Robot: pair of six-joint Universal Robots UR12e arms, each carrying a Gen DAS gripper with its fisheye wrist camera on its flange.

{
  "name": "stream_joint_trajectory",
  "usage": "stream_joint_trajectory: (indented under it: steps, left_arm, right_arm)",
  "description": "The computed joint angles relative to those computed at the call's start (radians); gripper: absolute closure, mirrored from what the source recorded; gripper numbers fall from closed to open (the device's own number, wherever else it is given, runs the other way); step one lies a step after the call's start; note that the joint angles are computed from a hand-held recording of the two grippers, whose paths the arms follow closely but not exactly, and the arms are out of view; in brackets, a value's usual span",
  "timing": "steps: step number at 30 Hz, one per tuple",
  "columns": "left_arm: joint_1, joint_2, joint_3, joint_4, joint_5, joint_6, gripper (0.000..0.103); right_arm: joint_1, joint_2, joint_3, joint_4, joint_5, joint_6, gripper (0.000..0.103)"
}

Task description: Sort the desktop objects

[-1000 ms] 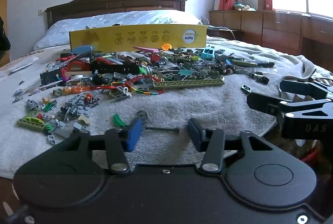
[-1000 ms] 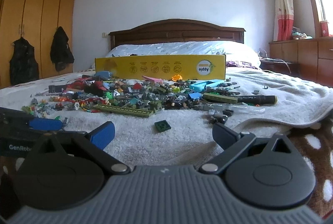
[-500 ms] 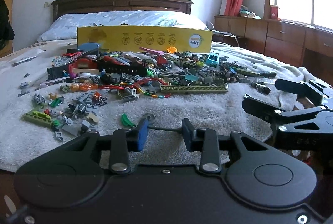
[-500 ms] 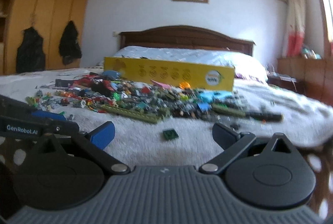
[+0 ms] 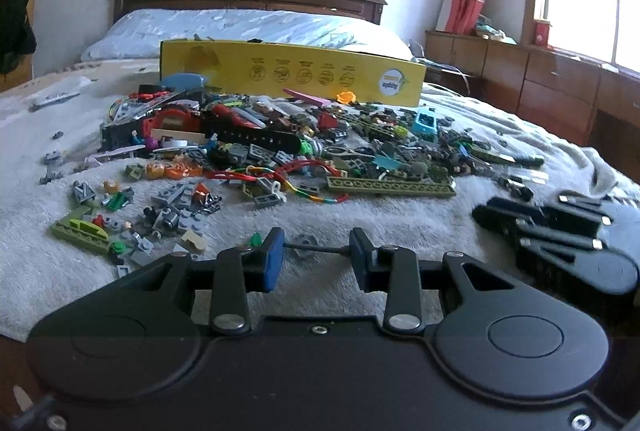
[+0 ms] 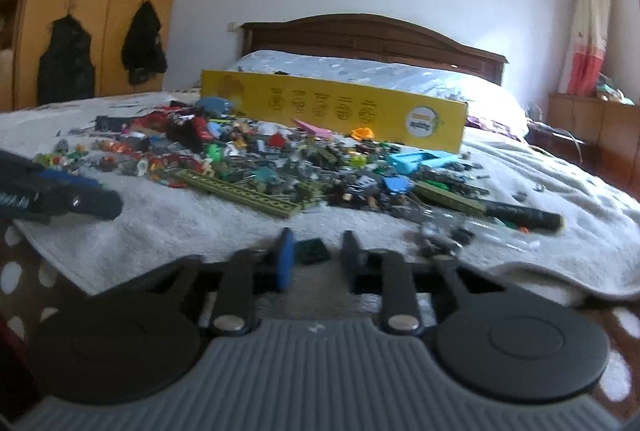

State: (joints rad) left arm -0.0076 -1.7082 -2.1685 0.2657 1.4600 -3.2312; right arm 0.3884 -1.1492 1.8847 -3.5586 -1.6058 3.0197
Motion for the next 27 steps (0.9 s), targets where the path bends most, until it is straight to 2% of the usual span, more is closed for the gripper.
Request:
stream_joint_trajectory:
  steps: [3,9,12,16,22,27]
  left_arm:
    - [0.006,-0.001,0.009,-0.018,-0.008,-0.021,0.070]
    - [0.001,0.001,0.028,-0.037,0.001,-0.020,0.070]
    - [-0.003,-0.002,0.040,-0.038,0.004,-0.007,0.070]
    - [-0.005,-0.004,0.066,-0.070,-0.019,-0.011,0.070]
    - [-0.028,-0.011,0.118,-0.153,0.014,-0.058,0.070]
    - [-0.040,-0.019,0.153,-0.206,0.015,-0.096,0.070]
  right_arm:
    - [0.002,-0.001,0.006,-0.012,-0.001,0.005,0.086]
    - [-0.017,-0.016,0.014,0.004,0.066,0.111,0.086]
    - [-0.024,-0.018,0.013,-0.001,0.102,0.127,0.085]
    - [-0.015,-0.012,0.006,-0.019,0.090,0.117,0.085]
    - [-0.014,-0.020,0.020,-0.053,0.071,0.105,0.085]
    - [-0.030,-0.023,0.035,-0.090,0.078,0.154,0.085]
